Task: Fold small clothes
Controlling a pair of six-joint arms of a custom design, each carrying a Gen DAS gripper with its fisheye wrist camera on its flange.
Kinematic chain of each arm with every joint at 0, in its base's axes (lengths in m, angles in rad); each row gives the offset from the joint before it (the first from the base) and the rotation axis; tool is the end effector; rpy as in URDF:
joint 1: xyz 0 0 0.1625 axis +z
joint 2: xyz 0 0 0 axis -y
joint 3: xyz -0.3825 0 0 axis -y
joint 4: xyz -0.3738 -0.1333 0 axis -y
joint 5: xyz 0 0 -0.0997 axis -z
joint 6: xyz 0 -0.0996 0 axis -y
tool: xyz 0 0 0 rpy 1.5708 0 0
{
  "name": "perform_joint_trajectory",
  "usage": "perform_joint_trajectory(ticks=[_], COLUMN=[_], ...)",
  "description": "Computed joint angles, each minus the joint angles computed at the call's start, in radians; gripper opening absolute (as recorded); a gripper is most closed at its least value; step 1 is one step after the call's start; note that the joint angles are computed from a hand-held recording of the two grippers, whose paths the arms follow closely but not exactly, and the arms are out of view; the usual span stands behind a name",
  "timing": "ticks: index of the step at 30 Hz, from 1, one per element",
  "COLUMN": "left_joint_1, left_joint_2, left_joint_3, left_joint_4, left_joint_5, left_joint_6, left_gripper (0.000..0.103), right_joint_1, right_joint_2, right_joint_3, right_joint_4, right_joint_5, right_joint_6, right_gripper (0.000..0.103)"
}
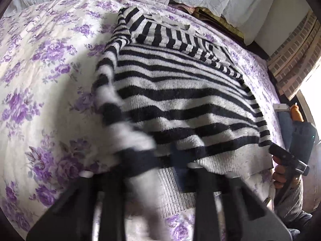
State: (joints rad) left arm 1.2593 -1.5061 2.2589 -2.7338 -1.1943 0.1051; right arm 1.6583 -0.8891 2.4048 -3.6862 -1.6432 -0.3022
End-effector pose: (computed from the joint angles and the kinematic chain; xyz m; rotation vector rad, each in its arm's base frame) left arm 0.0312 -0.4575 0.2435 0.4613 2.7084 -0.6219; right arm 0.1606 -0.3874 0.0605 0.5259 -2.8313 0.8740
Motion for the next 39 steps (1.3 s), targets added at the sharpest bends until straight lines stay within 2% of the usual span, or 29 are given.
perform_joint_trajectory(ticks=[1, 5, 9, 14, 21, 29, 39], left_joint_1=[0.001, 0.008, 0.015, -0.025, -0.084, -0.088, -0.069], left_joint_2=[-0.006, -0.020, -0.029, -0.047, -0.031, 0.045, 0.198], left_joint_3=[0.003, 0.003, -0.010, -0.010, -0.058, -0.133, -0.307], left_joint_4=[-0.009, -0.003, 0.022, 0.006, -0.033, -0.084, -0.128], left_joint_5=[-0.001, -0.014, -0.028, -0.025, -0.016, -0.017, -0.005], left_joint_6=[-0.001, -0.007, -0.016, 0.006, 0.026, 0.035, 0.056], left_gripper=[0.006, 0.005, 0.005, 0.005, 0.005, 0.005, 0.005], right_joint_1=[-0.001, 0.008, 0.015, 0.056, 0.068, 0.061, 0.051], right_joint_2=[-0.002, -0.003, -0.019, -0.020, -0.057, -0.067, -0.023], right_joint_3=[0.001, -0.006, -0.003, -0.029, -0.068, -0.167, -0.354], right_joint_4=[-0.004, 0.011, -0.009, -0.011, -0.003, 0.049, 0.161], right_joint_5=[-0.002, -0.065, -0.094, -0.125, -0.076, -0.052, -0.058], right_joint_6=[0.000, 0.003, -0.017, -0.085, -0.097, -0.079, -0.063], right_gripper=[0.070, 0.050, 0.030, 0.026, 0.025, 0.025, 0.025])
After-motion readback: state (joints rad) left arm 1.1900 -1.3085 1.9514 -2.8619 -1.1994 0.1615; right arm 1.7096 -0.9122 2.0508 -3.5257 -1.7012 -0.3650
